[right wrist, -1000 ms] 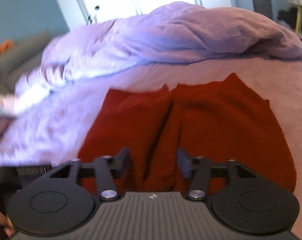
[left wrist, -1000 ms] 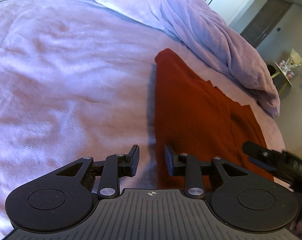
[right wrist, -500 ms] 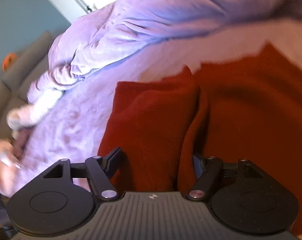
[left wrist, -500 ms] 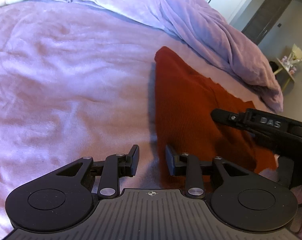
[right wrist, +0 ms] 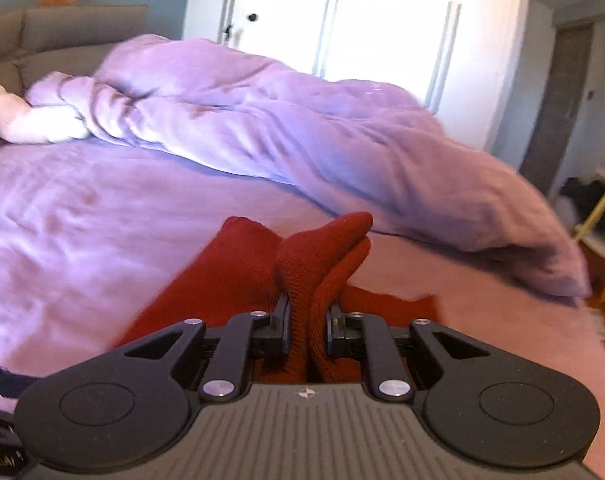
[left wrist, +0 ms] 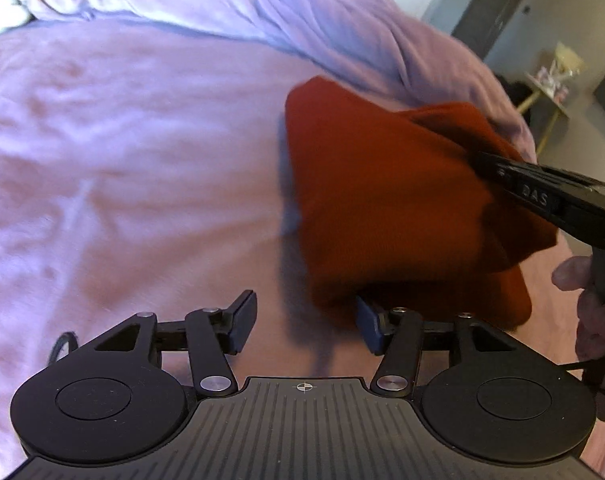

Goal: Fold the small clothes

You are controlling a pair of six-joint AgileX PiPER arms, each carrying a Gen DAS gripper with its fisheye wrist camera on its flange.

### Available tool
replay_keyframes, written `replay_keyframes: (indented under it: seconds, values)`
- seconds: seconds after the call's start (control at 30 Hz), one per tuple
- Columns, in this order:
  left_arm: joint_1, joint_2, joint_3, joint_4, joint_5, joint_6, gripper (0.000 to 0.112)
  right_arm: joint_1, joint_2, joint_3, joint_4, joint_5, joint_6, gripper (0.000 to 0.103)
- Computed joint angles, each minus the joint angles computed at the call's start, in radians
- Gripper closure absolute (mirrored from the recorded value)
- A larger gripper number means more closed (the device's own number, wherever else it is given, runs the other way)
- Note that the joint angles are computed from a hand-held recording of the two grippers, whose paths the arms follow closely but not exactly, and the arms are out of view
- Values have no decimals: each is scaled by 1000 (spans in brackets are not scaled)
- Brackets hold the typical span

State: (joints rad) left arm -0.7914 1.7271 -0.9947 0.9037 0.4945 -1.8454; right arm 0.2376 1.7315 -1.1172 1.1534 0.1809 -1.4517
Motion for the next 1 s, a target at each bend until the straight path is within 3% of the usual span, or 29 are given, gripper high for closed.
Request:
replay_keyframes:
  seconds: [0.07,0.2,0.3,0.37,0.4,0.5,0.53,0.67,0.77,0.87,0.97,1.0]
  values:
    - [-4,41,-31,-24,-3,12,54,-49,15,2,-50,-6,22,89]
    - [16,70,-55,-126,-41,81,53,-140,127,-48,-307,-10,225,88]
    - [13,72,-69,-140,-13,132,54,-200,187,-88,-216,29,217,83]
    - [14,69,-69,-138,-7,137,53,-230,187,-118,-214,118,299,81]
    - [14,71,-67,-132,-10,126,53,-255,178,-130,-191,185,318,76]
    - [18,90,-78,-146,-11,133,52,-336,174,-130,-59,366,292,47]
    - [13,98,-90,-147,1,140,52,-342,181,-134,-59,393,311,46]
    - [6,118,-120,-161,21,182,49,-320,221,-194,-94,383,375,45]
    - [16,118,-118,-174,13,205,48,-294,297,-321,-184,398,534,42]
    - [23,116,-111,-171,3,206,48,-270,357,-415,-242,393,663,48]
    - [23,124,-116,-135,2,155,47,-240,371,-443,-315,351,698,90]
    - [22,122,-109,-112,-6,119,47,-221,355,-414,-325,299,664,91]
